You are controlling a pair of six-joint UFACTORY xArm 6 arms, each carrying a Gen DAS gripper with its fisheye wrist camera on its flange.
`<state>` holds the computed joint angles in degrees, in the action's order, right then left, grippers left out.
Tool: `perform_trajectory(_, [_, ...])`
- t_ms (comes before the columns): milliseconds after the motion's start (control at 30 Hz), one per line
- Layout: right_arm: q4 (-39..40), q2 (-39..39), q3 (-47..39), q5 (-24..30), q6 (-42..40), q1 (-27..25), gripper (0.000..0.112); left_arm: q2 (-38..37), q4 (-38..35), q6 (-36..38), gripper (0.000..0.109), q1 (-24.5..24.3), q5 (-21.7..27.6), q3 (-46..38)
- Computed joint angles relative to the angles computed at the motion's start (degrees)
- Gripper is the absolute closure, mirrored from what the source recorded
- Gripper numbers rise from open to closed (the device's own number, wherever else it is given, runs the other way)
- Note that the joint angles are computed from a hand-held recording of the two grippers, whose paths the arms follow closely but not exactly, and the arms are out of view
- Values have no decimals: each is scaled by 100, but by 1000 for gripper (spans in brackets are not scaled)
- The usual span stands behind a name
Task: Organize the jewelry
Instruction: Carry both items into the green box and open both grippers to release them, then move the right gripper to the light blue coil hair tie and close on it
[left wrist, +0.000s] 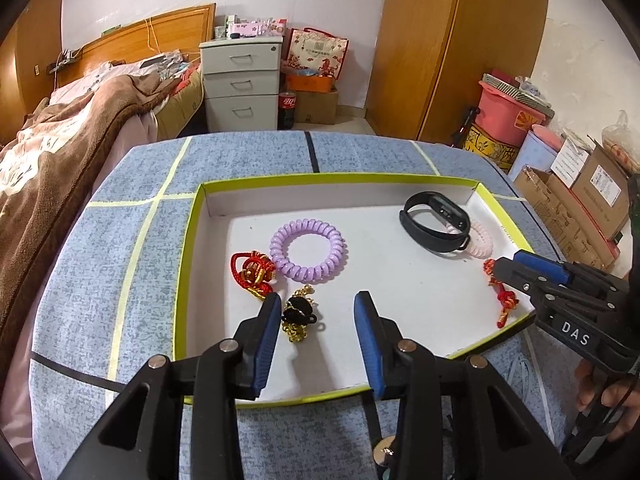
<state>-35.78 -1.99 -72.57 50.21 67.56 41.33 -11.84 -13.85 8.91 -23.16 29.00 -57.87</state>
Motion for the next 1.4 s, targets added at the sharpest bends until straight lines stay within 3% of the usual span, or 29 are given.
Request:
perform_trajectory(767, [-517,-531,299,193,742,554,77,-1179,103,-155,64,-44,-110,788])
perform_trajectory(900, [-619,-643,378,245,884,696,77,-1539,1036,-759,63,-79,-336,1127])
perform_trajectory(1000, [-690,-714,448,294,1014,829,77,-1729,597,-517,62,-47,-232,1247])
perform_trajectory(1233, [-813,-831,571,392,1258,1093,77,-2176,942,-844,62,-64,-239,1616])
perform_trajectory(1400, [-891,-951,687,399,1354,1302,76,-2510,634,-624,62,-27,-208,1870])
